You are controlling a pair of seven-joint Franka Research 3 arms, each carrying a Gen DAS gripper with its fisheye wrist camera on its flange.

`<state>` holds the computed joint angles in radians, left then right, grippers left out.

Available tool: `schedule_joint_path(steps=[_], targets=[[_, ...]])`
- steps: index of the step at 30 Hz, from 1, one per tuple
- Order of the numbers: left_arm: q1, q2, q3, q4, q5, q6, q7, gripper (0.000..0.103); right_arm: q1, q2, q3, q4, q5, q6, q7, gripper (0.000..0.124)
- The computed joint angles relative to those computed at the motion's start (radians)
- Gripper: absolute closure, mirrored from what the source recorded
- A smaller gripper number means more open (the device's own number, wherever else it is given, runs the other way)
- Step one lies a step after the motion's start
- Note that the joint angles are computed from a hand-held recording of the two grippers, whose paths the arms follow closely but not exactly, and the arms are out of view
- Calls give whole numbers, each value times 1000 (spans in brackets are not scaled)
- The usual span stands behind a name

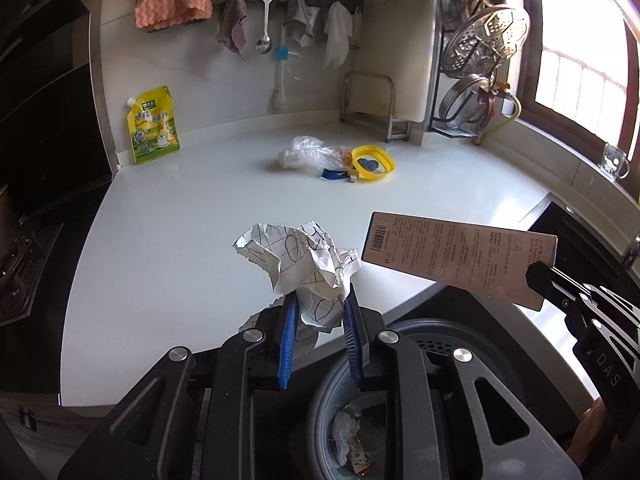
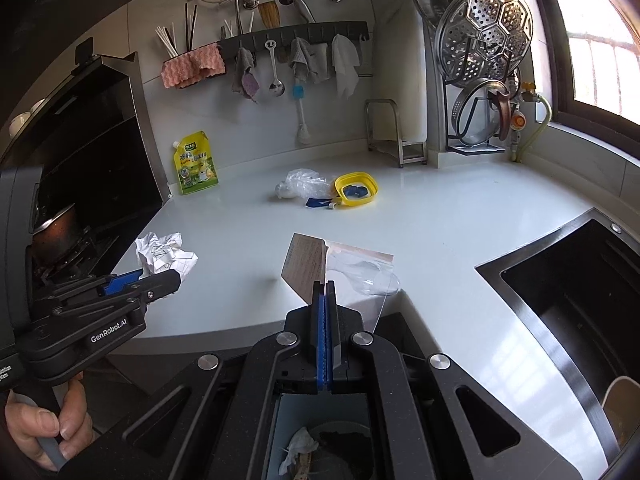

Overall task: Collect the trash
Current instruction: 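Carry the paper tissue and receipt over the trash basket with both tools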

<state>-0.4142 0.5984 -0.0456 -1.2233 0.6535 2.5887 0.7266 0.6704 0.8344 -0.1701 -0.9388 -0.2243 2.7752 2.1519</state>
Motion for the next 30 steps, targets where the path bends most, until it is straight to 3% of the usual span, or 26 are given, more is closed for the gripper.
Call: schedule_joint_path(steps=[7,17,24,30], targets=[[-20,-44,-12,-82,22,32,-18,81,91,-178,-96,-307,-93,101,142,123],[-36,-93,-31,-181,53,59,-57,81,173,-345,-158,-559,-307,125,352,123],[-37,-103,-41,-219,54,57,-66,81,138,-382,-103,-633,-409,118,465,123],[-35,-113,-43,-252,63,48,-77,81,93,-371,-35,-639,-419,85,461,123]])
